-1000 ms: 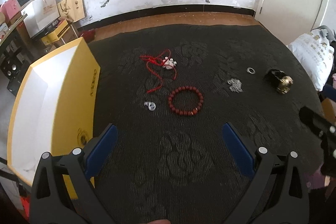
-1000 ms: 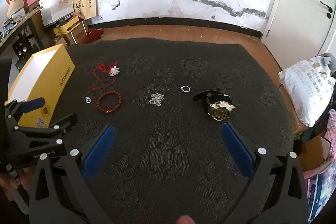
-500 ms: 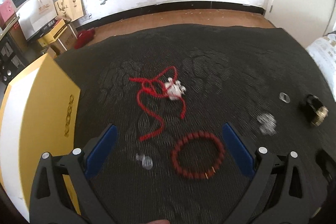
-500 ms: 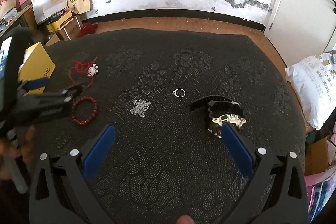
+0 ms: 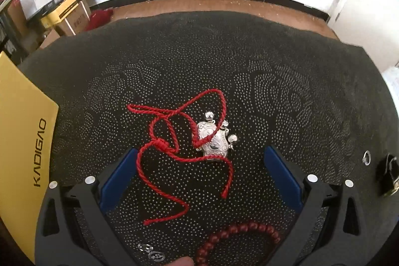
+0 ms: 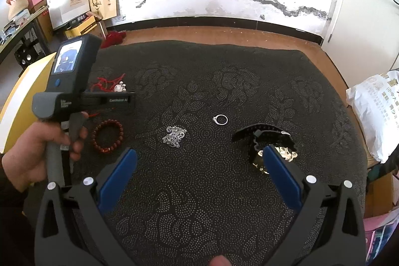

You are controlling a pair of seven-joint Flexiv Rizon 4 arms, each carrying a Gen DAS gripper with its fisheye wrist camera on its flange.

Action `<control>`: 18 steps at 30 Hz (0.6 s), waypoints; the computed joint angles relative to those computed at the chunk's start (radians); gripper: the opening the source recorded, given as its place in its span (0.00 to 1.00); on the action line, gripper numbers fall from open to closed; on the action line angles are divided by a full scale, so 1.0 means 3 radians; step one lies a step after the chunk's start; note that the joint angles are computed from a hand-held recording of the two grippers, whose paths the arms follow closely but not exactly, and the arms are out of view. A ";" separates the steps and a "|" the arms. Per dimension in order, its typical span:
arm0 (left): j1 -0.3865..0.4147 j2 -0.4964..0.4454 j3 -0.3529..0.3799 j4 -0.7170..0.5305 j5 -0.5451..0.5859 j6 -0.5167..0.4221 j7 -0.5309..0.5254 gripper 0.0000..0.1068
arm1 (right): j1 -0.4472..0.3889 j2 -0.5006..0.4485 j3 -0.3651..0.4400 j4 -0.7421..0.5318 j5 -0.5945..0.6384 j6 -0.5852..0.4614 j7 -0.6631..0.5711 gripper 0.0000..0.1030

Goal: Organize jewelry
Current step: 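Close the left tool on the red string charm while the right tool nears the watch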

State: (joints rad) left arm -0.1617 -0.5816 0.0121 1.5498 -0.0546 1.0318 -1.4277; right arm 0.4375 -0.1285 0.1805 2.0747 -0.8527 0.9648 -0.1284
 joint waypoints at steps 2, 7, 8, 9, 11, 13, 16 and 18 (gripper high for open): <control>0.0011 0.0003 -0.0014 0.0045 -0.0016 0.0088 -0.0003 0.91 | -0.0001 0.0012 0.0001 0.0005 -0.0004 0.0001 0.0019 0.95; 0.0001 -0.0031 -0.0008 -0.0043 -0.0024 -0.0017 -0.0018 0.91 | -0.0005 0.0033 0.0007 0.0026 -0.0036 -0.0001 0.0069 0.95; -0.0009 -0.0043 0.0002 -0.0057 -0.0021 -0.0008 -0.0049 0.91 | -0.0005 0.0035 0.0010 0.0028 -0.0039 -0.0004 0.0072 0.95; -0.0025 -0.0055 0.0025 -0.0077 0.0004 0.0000 -0.0079 0.91 | -0.0005 0.0039 0.0015 0.0032 -0.0030 -0.0004 0.0064 0.95; -0.0028 -0.0052 0.0032 -0.0063 0.0017 0.0032 -0.0104 0.90 | -0.0006 0.0046 0.0018 0.0040 -0.0037 -0.0009 0.0066 0.95; -0.0032 -0.0045 0.0031 -0.0045 0.0029 0.0077 -0.0120 0.85 | -0.0012 0.0053 0.0022 0.0049 -0.0018 -0.0013 0.0057 0.95; -0.0020 -0.0005 0.0006 0.0014 0.0036 0.0182 -0.0083 0.56 | -0.0019 0.0059 0.0018 0.0058 -0.0036 -0.0015 0.0097 0.95; -0.0089 0.0008 0.0078 0.0003 0.0100 0.0187 -0.0167 0.35 | -0.0019 0.0060 0.0022 0.0053 -0.0028 -0.0027 0.0095 0.95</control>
State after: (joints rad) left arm -0.1885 -0.5792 0.0355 1.5507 -0.0246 1.0880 -1.4777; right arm 0.4317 -0.1105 0.1872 2.0907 -0.8611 0.9569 -0.1000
